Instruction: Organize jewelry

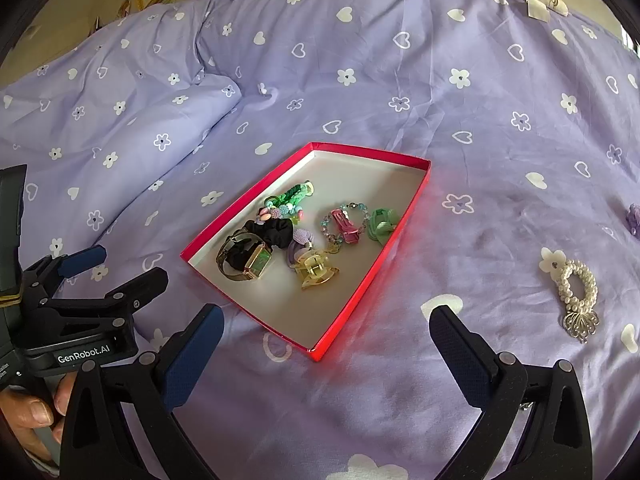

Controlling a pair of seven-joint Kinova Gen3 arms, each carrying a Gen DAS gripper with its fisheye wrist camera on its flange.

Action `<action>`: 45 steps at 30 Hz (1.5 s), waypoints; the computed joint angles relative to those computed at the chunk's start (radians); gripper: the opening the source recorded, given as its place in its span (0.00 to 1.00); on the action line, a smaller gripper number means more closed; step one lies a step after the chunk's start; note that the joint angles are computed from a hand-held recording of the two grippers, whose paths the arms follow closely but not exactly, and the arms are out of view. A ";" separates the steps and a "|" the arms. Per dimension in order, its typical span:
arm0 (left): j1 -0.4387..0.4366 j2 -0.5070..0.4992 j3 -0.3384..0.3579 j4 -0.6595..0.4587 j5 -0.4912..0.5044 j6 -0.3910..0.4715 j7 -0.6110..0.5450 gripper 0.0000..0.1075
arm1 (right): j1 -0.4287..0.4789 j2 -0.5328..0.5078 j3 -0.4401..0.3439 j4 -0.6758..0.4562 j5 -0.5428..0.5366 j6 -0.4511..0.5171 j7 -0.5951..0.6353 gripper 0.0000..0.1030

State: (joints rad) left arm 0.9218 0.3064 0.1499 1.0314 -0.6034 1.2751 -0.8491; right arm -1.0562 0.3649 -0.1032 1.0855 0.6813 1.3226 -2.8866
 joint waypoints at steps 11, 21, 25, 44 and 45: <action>0.002 -0.003 0.001 0.002 -0.002 -0.002 0.002 0.95 | 0.001 -0.003 -0.001 0.003 0.001 0.000 0.001 1.00; 0.003 -0.005 0.002 0.006 -0.006 -0.004 0.001 0.95 | 0.001 -0.004 -0.002 0.005 0.002 -0.001 -0.001 1.00; 0.008 -0.009 0.003 0.016 -0.019 -0.008 0.008 0.95 | 0.002 -0.006 -0.002 0.006 0.005 -0.001 -0.001 1.00; 0.004 -0.011 0.007 0.022 -0.020 -0.009 0.009 0.95 | 0.003 -0.009 -0.005 0.006 0.006 0.003 -0.002 1.00; 0.003 -0.012 0.008 0.023 -0.020 -0.009 0.008 0.95 | 0.004 -0.009 -0.004 0.004 0.005 0.005 -0.001 1.00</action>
